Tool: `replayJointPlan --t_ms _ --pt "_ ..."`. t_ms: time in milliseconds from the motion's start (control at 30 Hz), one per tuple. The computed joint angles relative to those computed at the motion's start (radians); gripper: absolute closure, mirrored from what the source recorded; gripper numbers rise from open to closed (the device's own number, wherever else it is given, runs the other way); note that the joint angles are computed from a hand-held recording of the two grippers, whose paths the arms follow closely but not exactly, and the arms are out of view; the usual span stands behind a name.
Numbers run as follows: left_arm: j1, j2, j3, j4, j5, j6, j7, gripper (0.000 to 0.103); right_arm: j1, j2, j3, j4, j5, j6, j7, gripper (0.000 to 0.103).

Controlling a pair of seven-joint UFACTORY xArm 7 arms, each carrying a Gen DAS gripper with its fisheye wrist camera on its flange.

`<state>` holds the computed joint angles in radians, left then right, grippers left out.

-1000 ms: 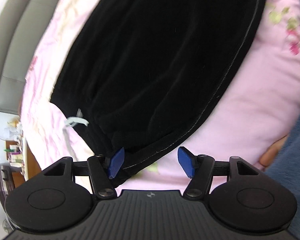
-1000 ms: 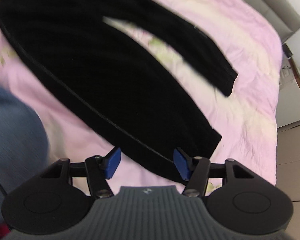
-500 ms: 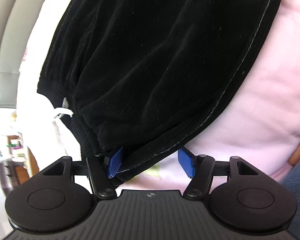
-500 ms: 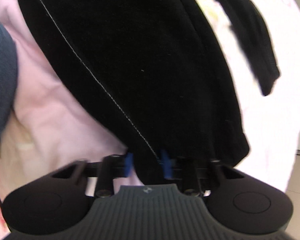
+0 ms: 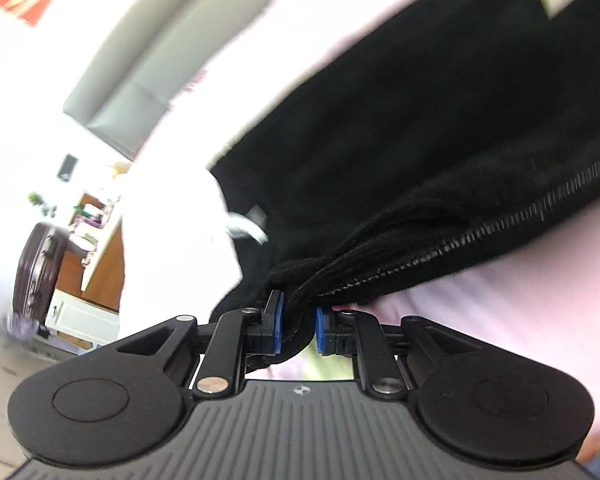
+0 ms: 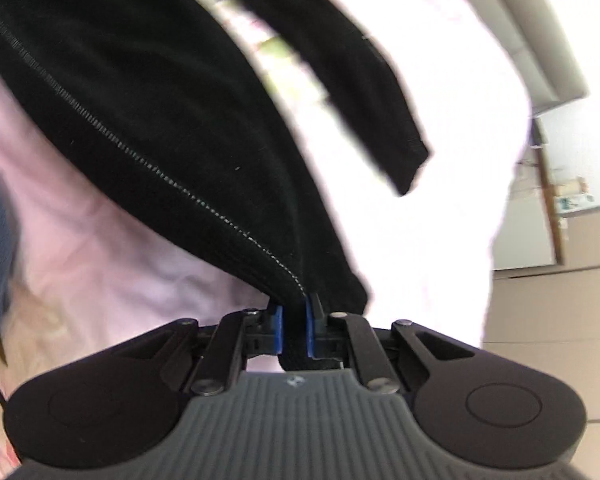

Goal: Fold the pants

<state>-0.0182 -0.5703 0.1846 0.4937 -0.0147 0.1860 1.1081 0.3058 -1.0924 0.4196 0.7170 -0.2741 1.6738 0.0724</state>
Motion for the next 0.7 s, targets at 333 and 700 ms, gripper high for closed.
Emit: replayJointPlan --t_ms 333,700 --pt "0.081 0.29 -0.191 0.469 0.036 0.148 -0.443 0.088 -0.21 0.172 -0.046 0.151 -0.213 -0.188 0.068 0.099" --pt "0.011 0.725 -0.226 0.858 0.673 0.252 -1.001 0.088 -0.348 0.705 -0.183 0.305 -0.422 -0.516 0.118 0.099"
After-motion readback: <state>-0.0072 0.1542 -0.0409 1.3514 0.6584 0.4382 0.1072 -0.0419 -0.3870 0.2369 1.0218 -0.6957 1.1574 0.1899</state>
